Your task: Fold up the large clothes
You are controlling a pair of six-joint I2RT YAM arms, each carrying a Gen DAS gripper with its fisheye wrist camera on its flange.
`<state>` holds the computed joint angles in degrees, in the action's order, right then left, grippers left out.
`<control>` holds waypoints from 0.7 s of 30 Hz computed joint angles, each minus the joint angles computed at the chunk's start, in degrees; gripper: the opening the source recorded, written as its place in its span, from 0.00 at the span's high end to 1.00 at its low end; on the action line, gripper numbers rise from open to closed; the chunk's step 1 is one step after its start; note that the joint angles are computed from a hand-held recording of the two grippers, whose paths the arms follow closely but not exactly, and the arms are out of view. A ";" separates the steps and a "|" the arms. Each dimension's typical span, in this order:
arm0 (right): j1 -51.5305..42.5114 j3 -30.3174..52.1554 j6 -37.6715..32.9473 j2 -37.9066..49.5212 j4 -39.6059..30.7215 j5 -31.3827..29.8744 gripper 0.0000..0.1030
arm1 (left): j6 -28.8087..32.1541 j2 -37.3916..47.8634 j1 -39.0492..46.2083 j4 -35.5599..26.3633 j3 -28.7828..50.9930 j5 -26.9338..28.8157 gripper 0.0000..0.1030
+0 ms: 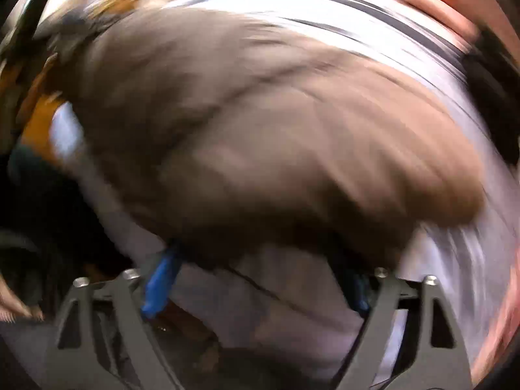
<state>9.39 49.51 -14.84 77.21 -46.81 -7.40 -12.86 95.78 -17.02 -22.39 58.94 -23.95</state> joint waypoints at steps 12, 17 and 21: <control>18.46 -4.74 22.68 4.68 6.39 -1.85 0.27 | -17.05 -9.22 -6.24 1.98 -18.60 2.62 0.02; 17.39 -2.15 27.34 18.97 15.96 0.84 0.27 | -18.65 -8.38 -7.40 3.54 -19.50 3.08 0.02; 18.09 5.70 28.87 24.15 17.38 8.67 0.27 | -18.57 -6.53 -9.50 4.40 -18.10 2.15 0.02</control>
<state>27.48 55.21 14.03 101.37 -29.43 1.27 -31.43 89.26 -26.52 -17.98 40.85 -21.80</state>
